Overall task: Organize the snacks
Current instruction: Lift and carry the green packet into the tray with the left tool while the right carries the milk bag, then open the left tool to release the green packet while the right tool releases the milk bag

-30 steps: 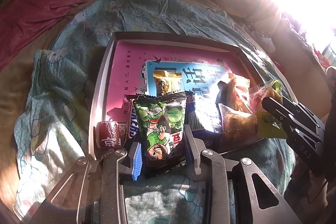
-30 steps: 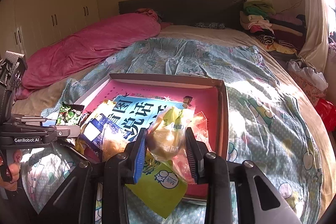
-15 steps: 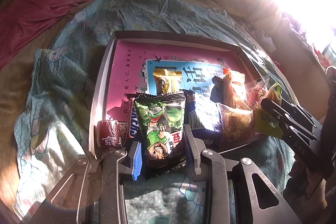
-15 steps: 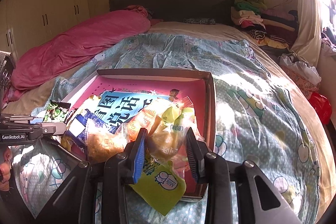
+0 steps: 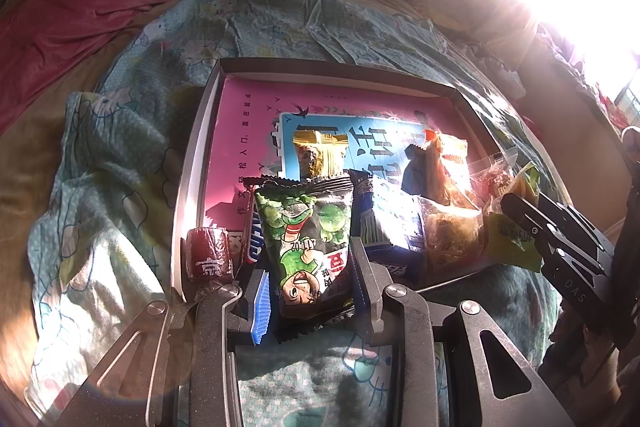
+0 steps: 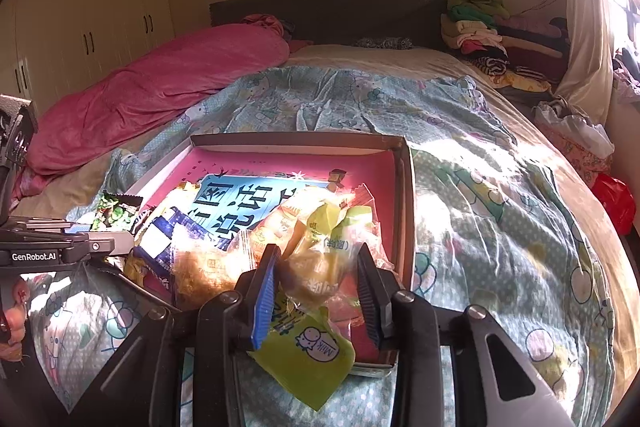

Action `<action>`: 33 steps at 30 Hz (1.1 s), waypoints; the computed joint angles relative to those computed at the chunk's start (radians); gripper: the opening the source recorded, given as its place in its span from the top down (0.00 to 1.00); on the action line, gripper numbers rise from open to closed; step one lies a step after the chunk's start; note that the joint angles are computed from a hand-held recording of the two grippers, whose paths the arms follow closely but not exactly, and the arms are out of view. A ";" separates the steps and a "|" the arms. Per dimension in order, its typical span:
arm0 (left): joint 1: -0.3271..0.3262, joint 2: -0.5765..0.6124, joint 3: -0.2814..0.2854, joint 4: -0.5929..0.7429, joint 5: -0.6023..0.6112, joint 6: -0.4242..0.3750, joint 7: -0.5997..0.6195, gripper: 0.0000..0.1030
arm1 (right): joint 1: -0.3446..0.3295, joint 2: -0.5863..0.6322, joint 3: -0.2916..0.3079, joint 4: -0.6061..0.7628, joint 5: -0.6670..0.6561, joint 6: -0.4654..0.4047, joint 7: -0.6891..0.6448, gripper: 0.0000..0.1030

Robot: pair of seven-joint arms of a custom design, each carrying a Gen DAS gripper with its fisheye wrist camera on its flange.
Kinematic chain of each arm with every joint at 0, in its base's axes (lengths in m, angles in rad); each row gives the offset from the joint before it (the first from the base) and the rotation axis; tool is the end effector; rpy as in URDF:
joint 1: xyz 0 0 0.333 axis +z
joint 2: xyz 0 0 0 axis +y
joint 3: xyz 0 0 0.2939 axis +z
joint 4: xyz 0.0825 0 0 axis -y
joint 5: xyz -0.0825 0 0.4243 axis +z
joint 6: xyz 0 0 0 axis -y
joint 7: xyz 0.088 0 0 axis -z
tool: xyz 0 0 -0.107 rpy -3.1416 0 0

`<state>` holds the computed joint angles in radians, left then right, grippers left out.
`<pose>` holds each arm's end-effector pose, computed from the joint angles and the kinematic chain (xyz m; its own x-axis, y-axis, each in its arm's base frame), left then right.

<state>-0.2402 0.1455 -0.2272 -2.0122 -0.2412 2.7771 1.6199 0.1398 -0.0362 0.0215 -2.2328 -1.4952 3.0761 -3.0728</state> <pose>0.5922 -0.2825 0.4105 -0.3547 -0.9126 0.2035 -0.8043 0.1868 -0.5640 0.5386 0.1693 0.3870 0.0233 -0.9967 -0.0775 -0.5915 0.0488 -0.8048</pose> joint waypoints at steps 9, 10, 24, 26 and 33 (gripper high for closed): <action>0.000 -0.001 0.003 -0.001 0.001 -0.003 -0.006 0.66 | 0.002 -0.002 -0.001 0.001 -0.021 -0.004 0.030 0.61; 0.001 -0.002 0.003 -0.002 0.000 -0.003 -0.008 0.66 | 0.001 -0.003 -0.002 -0.001 -0.018 -0.001 0.034 0.60; 0.002 -0.003 0.003 -0.002 0.002 -0.007 -0.013 0.66 | -0.025 -0.029 -0.006 -0.037 0.013 0.032 0.082 0.56; 0.001 -0.003 0.003 -0.001 0.004 -0.007 -0.014 0.66 | -0.027 -0.035 -0.003 -0.046 0.031 0.033 0.065 0.56; 0.002 -0.005 0.002 -0.003 0.000 -0.005 -0.012 0.66 | -0.036 -0.082 0.012 -0.109 0.192 0.015 -0.069 0.56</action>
<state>-0.2378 0.1408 -0.2252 -2.0156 -0.2412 2.7720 1.6077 0.1033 -0.1187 0.0339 -2.3421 -1.3035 3.0909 -3.1415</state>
